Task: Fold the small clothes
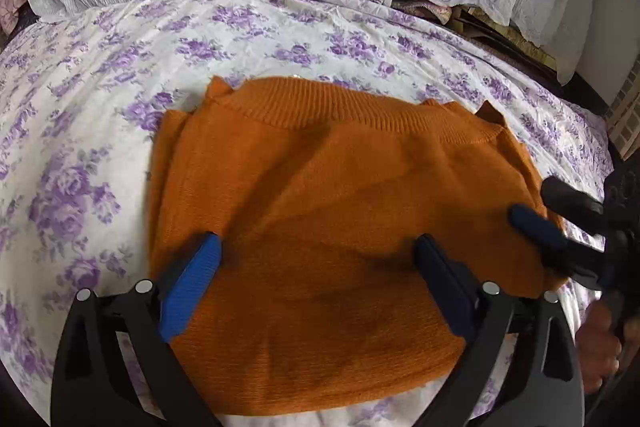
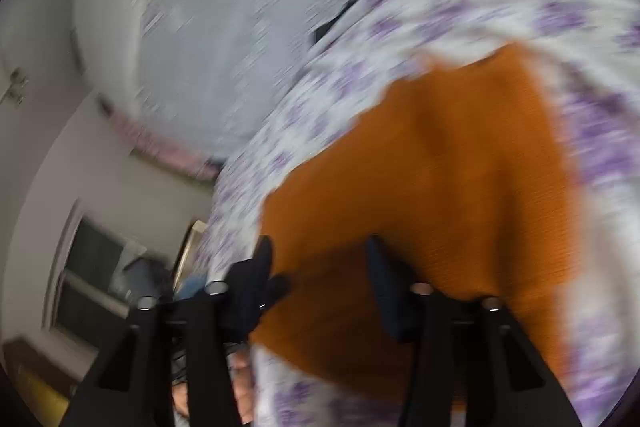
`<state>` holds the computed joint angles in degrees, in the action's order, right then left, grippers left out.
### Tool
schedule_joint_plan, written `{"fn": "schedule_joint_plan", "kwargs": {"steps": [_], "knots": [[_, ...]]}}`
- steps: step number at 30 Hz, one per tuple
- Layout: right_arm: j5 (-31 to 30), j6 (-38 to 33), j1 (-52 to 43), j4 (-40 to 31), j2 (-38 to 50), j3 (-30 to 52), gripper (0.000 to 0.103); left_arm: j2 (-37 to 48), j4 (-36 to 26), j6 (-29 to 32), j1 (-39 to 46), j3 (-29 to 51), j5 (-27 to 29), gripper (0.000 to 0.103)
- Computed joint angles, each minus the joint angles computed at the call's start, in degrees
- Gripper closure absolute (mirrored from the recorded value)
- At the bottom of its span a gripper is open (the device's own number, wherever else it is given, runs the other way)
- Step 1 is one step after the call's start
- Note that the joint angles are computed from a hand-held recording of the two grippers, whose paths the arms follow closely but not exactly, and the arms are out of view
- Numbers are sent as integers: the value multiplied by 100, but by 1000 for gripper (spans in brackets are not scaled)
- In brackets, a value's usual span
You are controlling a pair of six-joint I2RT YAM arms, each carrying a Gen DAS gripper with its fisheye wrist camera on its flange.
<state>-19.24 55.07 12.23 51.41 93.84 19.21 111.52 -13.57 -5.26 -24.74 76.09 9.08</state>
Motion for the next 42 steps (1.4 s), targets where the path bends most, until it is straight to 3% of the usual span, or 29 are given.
{"fn": "schedule_joint_plan", "kwargs": {"steps": [2,3,4,6,7,9,10,11,13,16,19,20,21,23,25,27,30,32,33,36,38,42], "knots": [[-235,388,-438,591,60,-466,85,-193,203,-19,-43,-270,-568,7],[-167,490,-556,715,104,-591,84,-241,225,-29,9,-358,-631,7],[-203,648,-857,1148,171,-922,91,-257,185,-84,57,-357,-612,6],[-559,879,-1392,1684,374,-1196,90,-252,-32,-446,230,-273,-912,4],[-499,894,-1474,1684,248,-1326,86,-262,-105,-618,395,-286,-762,5],[-162,818,-1394,1155,-440,-1502,63,-422,-80,-967,843,-412,157,7],[92,805,-1206,734,-1007,-1590,47,-620,38,-1060,938,-601,373,7],[340,757,-891,465,-1384,-1546,40,-772,146,-1075,979,-753,479,7],[574,527,-96,114,-2004,-1429,39,-1026,339,-965,919,-1007,660,6],[258,484,640,758,-1113,-1092,38,-1073,279,-629,633,-1106,992,6],[217,191,1015,311,-455,-596,38,-844,211,-276,77,-1054,-58,5],[293,86,988,-101,-448,-497,46,-732,75,-241,24,-942,-274,5],[197,108,836,-74,-363,-547,54,-564,-137,-282,38,-773,-475,4],[38,334,541,155,-370,-832,84,-441,-322,-446,276,-636,-217,4],[90,485,192,224,-549,-1183,98,-583,-276,-532,308,-778,-713,4],[307,620,68,50,-1140,-1599,99,-767,-244,-646,489,-951,-499,4],[750,658,8,-876,-2068,-1640,88,-1119,-220,-819,769,-1169,-121,4],[1080,713,236,-986,-2639,-1733,39,-1242,-160,-952,1014,-1158,198,4],[1114,679,320,-1020,-2571,-1517,32,-1258,-164,-968,1083,-1105,351,4],[1029,242,649,-1311,-2444,-880,31,-942,-503,-956,1075,-461,623,4],[1038,140,911,-1488,-1891,-166,31,-570,-750,-901,922,124,716,4],[609,153,923,-1101,-560,781,28,46,-853,-912,581,664,678,4]]}}
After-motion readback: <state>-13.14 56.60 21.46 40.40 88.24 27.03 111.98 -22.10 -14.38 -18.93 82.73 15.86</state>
